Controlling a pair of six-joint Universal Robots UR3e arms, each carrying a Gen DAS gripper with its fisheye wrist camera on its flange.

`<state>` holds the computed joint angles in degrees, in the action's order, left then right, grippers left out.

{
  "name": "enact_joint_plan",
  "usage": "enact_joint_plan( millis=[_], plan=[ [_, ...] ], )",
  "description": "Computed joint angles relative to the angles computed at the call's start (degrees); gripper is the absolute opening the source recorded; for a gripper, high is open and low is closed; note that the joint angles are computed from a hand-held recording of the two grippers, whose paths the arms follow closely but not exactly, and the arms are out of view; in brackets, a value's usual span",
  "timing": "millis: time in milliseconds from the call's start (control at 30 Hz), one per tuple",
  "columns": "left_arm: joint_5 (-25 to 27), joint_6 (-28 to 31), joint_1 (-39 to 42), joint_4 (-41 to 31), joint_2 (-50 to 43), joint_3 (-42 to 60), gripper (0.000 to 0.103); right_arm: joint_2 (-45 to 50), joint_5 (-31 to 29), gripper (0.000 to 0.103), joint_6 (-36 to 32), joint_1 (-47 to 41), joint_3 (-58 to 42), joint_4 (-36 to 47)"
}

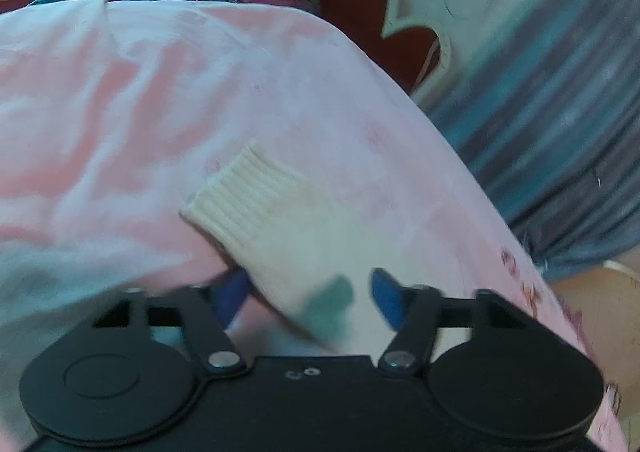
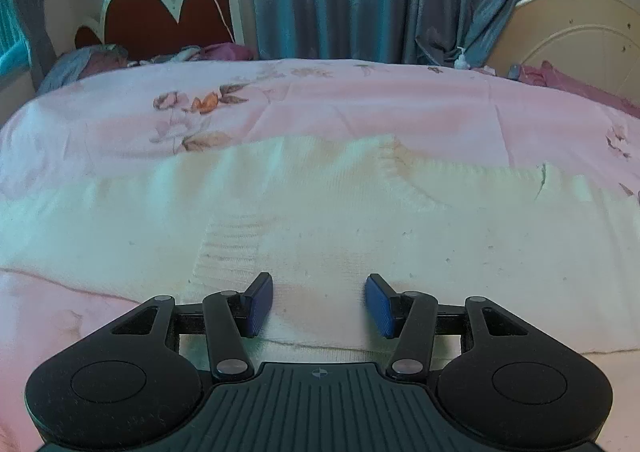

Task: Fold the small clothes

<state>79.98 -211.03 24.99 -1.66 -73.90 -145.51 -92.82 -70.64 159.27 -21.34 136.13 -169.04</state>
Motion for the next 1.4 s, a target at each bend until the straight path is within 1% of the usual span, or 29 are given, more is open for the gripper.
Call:
enact_joint_plan(
  millis=[33, 67, 100, 133, 200, 233, 300, 333, 367, 467, 533, 633, 733, 833, 933, 967, 1067, 1100, 1133, 1167, 1200, 1233, 1267, 1300, 1333, 1367, 1400],
  plan=[
    [0.72, -0.57, -0.32, 1.26, -1.06, 0.10, 0.037, 0.74, -0.63, 0.051, 0.13, 0.58, 0.10, -1.38],
    [1.43, -1.03, -0.66, 2.21, -2.09, 0.27, 0.028, 1.27, -1.06, 0.051, 0.32, 0.96, 0.07, -2.23],
    [1.83, -1.57, -1.03, 2.49, -2.60, 0.44, 0.009, 1.64, -1.32, 0.051, 0.48, 1.17, -0.01, -2.63],
    [0.89, -1.85, -0.43, 2.82, -2.79, 0.10, 0.007, 1.63, -1.55, 0.051, 0.66, 1.32, -0.30, -2.22],
    [1.32, -2.22, -1.16, 3.93, -2.63, -0.09, 0.006, 0.86, -1.03, 0.051, 1.45, 0.85, -0.55, -1.00],
    [1.80, -1.66, -1.99, 4.60, -2.34, 0.00, 0.006, 0.71, -0.32, 0.051, 2.00, 0.19, -0.01, -1.35],
    [2.89, -0.57, -4.75, 5.39, -2.00, 1.30, 0.005, 1.59, -1.18, 0.051, 1.28, 0.85, 0.94, -3.80],
    [2.85, -0.17, -6.12, 5.25, -1.66, 2.29, 0.005, 1.72, -2.14, 0.051, 0.40, 1.71, 0.35, -3.46],
    [2.60, 0.44, -7.37, 5.27, -1.71, 3.50, 0.005, 1.17, -1.77, 0.051, 0.42, 1.49, -0.95, -0.83],
    [4.18, 2.37, -15.33, 4.90, -4.28, 10.19, 0.005, -3.16, 3.99, 0.051, 1.69, -3.79, -0.66, 4.63],
    [5.69, 2.60, -21.84, 4.40, -7.59, 15.67, 0.005, -7.45, 7.25, 0.051, 0.31, -7.68, 0.67, 8.07],
    [7.26, 2.54, -32.50, 3.26, -16.01, 26.81, 0.005, -14.79, 12.34, 0.051, -5.13, -15.08, 1.85, 16.64],
    [9.32, 2.70, -41.97, 1.21, -26.15, 39.13, 0.005, -20.95, 17.19, 0.051, -12.62, -24.09, 1.77, 27.40],
    [10.53, 2.61, -50.67, -3.99, -38.44, 54.99, 0.005, -24.76, 20.97, 0.051, -20.56, -33.60, 0.21, 38.49],
    [11.03, 2.62, -56.43, -10.47, -49.59, 70.04, 0.005, -26.11, 23.28, 0.051, -29.51, -42.75, -2.64, 49.19],
    [10.66, 2.95, -58.15, -13.30, -53.88, 76.02, 0.006, -25.46, 23.61, 0.051, -31.80, -45.34, -3.68, 51.31],
    [11.84, 3.06, -61.75, -23.12, -62.72, 89.59, 0.012, -22.69, 24.19, 0.052, -36.18, -50.41, -6.90, 56.27],
    [12.49, 2.85, -62.51, -25.69, -64.60, 92.56, 0.020, -21.54, 24.26, 0.052, -37.57, -51.60, -8.25, 58.11],
    [12.92, 2.45, -63.33, -27.77, -65.60, 94.24, 0.026, -20.61, 24.29, 0.052, -39.62, -52.86, -9.64, 60.60],
    [12.75, 2.10, -63.49, -29.35, -66.38, 95.57, 0.028, -20.11, 24.44, 0.052, -41.07, -53.59, -10.36, 62.19],
    [12.59, 1.74, -63.46, -29.40, -65.72, 94.51, 0.038, -19.88, 24.69, 0.052, -42.20, -54.10, -10.80, 63.49],
    [13.15, 1.41, -64.27, -28.41, -64.29, 92.39, 0.055, -19.53, 24.87, 0.052, -43.00, -54.35, -11.38, 64.73],
    [14.52, 1.82, -64.71, -26.91, -62.85, 90.04, 0.063, -18.86, 25.03, 0.052, -43.85, -54.55, -12.35, 66.57],
    [16.60, 2.28, -64.99, -24.86, -60.57, 86.56, 0.075, -18.09, 25.14, 0.052, -44.48, -54.66, -13.44, 68.75],
    [19.15, 2.64, -65.51, -22.39, -58.49, 82.86, 0.079, -17.24, 25.38, 0.052, -45.01, -54.74, -14.42, 71.08],
    [20.95, 2.79, -66.05, -21.31, -56.70, 80.06, 0.079, -16.38, 25.64, 0.052, -45.33, -54.62, -15.44, 73.39],
    [22.20, 3.19, -65.82, -21.81, -54.61, 77.99, 0.079, -15.08, 25.58, 0.052, -44.96, -53.89, -16.36, 74.11]
  ],
)
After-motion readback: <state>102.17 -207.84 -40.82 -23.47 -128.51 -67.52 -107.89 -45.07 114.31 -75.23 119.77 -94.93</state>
